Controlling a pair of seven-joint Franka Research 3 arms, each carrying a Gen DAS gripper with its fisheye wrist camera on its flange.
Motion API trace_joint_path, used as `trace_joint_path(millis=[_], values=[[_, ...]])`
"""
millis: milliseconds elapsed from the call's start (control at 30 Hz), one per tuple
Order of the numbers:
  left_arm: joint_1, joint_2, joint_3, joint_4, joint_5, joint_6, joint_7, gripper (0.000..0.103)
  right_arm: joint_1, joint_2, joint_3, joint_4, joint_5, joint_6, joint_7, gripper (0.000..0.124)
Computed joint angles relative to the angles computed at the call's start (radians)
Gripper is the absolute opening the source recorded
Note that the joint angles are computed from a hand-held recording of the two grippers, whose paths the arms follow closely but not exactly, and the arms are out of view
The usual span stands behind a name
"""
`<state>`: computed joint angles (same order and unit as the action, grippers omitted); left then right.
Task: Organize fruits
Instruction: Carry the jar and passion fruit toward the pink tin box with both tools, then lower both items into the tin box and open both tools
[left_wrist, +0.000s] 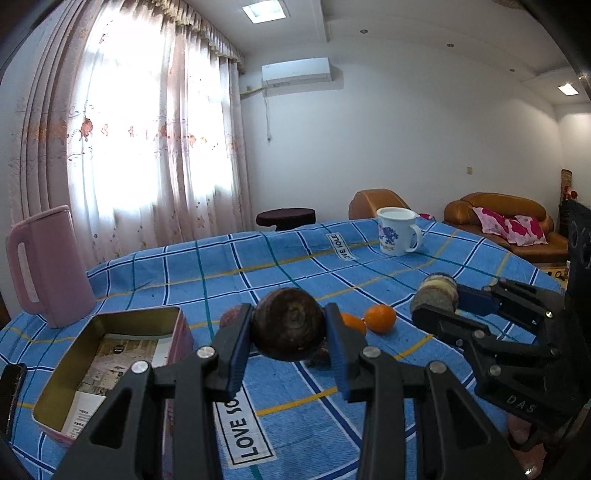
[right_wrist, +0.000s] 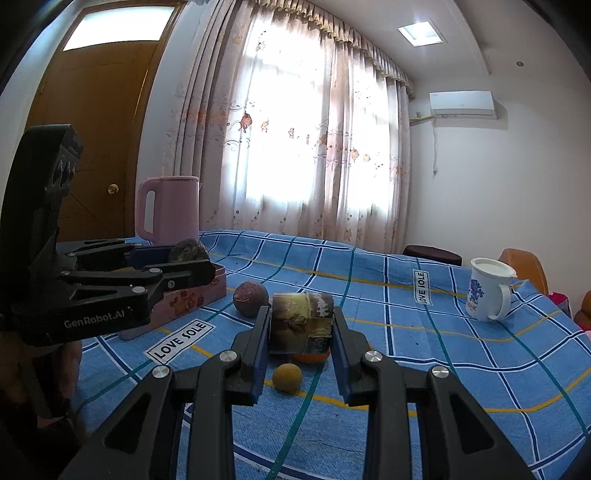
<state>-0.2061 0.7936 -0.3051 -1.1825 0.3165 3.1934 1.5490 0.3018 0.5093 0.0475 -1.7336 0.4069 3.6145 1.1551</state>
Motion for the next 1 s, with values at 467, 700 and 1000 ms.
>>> trace_joint_path(millis=[467, 700, 1000], values=[[0.033, -0.009, -0.02, -0.01, -0.011, -0.008, -0.011, 0.04, -0.015, -0.01, 0.002, 0.037, -0.039, -0.077, 0.053, 0.032], [0.058, -0.012, -0.028, -0.011, -0.037, -0.024, -0.011, 0.04, 0.033, 0.05, -0.035, 0.184, -0.042, -0.205, 0.022, 0.032], [0.092, 0.012, -0.008, 0.057, -0.098, -0.097, -0.038, 0.04, 0.051, 0.174, -0.046, 0.45, -0.111, -0.424, 0.06, 0.032]])
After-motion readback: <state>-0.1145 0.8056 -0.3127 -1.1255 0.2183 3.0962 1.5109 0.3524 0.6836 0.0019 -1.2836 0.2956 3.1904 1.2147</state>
